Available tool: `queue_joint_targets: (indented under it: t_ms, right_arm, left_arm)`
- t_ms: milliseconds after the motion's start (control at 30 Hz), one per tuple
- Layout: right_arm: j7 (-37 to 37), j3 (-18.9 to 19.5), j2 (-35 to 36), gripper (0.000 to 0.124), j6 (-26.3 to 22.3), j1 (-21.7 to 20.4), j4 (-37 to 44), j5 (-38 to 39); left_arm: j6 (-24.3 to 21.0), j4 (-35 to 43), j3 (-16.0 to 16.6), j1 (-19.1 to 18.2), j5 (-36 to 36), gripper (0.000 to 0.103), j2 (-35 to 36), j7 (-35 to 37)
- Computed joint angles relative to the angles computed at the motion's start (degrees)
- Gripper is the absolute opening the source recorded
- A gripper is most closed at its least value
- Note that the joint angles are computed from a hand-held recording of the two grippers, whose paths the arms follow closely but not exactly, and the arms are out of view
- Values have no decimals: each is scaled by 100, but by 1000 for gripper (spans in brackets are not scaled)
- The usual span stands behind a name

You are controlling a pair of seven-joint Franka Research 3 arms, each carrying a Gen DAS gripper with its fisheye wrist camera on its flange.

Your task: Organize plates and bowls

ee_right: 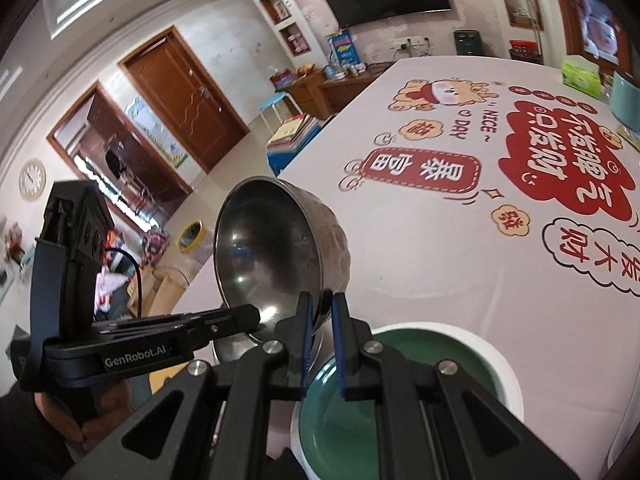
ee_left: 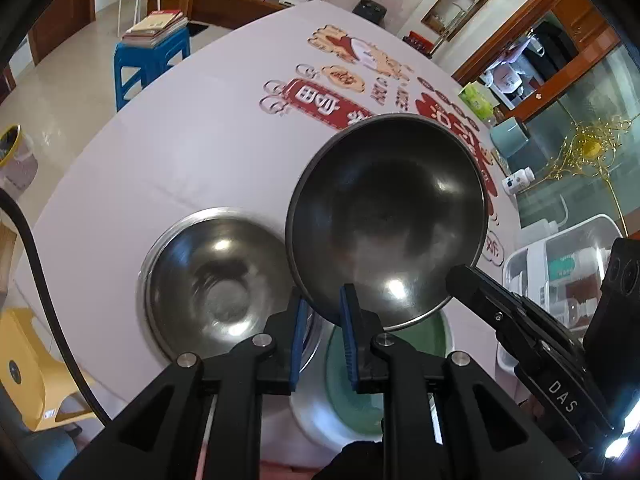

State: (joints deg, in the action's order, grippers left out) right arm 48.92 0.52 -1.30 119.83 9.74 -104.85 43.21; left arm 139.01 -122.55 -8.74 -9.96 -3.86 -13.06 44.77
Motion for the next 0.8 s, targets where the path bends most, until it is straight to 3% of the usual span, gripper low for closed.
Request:
queue_joint_targets:
  t_ms: [333,800]
  right_arm:
    - [465,102,-248,9,-7,179,-408,-359]
    - [1493,236,-606,10,414,481,-977,-765]
  left_arm:
    - [-244,-624,254,-85,-529,16,-546,599]
    - [-795,-829,498,10,-915,17,-787,1731]
